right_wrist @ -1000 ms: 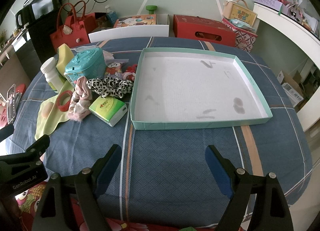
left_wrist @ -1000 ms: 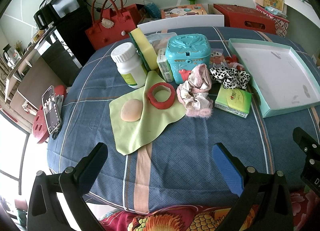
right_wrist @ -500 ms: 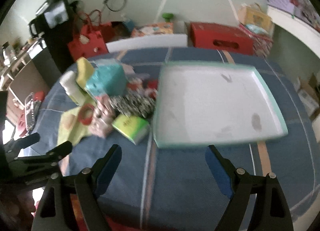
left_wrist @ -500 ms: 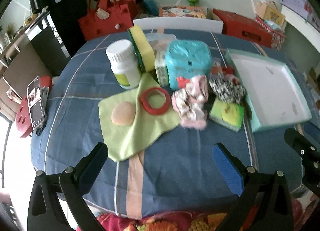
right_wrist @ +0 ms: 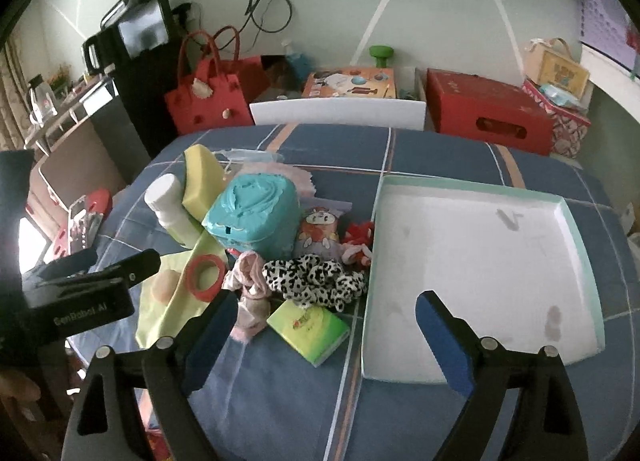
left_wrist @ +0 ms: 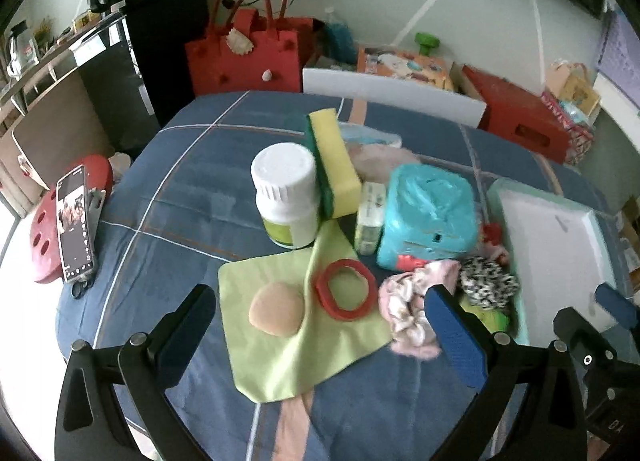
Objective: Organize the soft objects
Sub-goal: 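Reach the left tool to the beige sponge while the right tool reaches the leopard scrunchie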
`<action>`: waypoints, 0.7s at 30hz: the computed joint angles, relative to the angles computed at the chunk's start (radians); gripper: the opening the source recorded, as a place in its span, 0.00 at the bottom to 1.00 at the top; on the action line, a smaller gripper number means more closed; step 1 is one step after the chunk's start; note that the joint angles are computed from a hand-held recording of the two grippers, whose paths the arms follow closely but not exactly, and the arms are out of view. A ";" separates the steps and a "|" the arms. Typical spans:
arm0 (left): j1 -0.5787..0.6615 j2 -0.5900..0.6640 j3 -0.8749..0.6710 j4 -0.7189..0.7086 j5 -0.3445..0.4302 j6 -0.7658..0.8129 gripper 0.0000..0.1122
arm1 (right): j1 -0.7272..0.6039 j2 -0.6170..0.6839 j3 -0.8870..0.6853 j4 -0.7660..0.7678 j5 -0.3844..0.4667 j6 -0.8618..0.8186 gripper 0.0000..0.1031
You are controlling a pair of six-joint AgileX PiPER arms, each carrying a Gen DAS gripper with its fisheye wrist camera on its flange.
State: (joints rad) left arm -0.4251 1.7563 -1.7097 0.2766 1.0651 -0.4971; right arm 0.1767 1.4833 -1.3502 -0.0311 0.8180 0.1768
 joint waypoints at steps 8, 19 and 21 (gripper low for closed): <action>0.051 0.134 -0.164 -0.035 0.110 0.007 0.92 | -0.017 0.166 -0.178 0.040 0.057 -0.056 0.90; 0.087 0.138 -0.088 -0.038 0.027 -0.015 0.92 | -0.067 0.215 -0.198 0.205 -0.043 -0.209 0.90; 0.091 0.124 -0.068 -0.040 0.008 -0.020 0.92 | -0.059 0.211 -0.180 0.169 -0.074 -0.159 0.90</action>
State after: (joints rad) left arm -0.3336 1.8805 -1.7773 0.2362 1.0734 -0.5176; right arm 0.1179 1.6939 -1.5299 0.1379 0.7436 0.0177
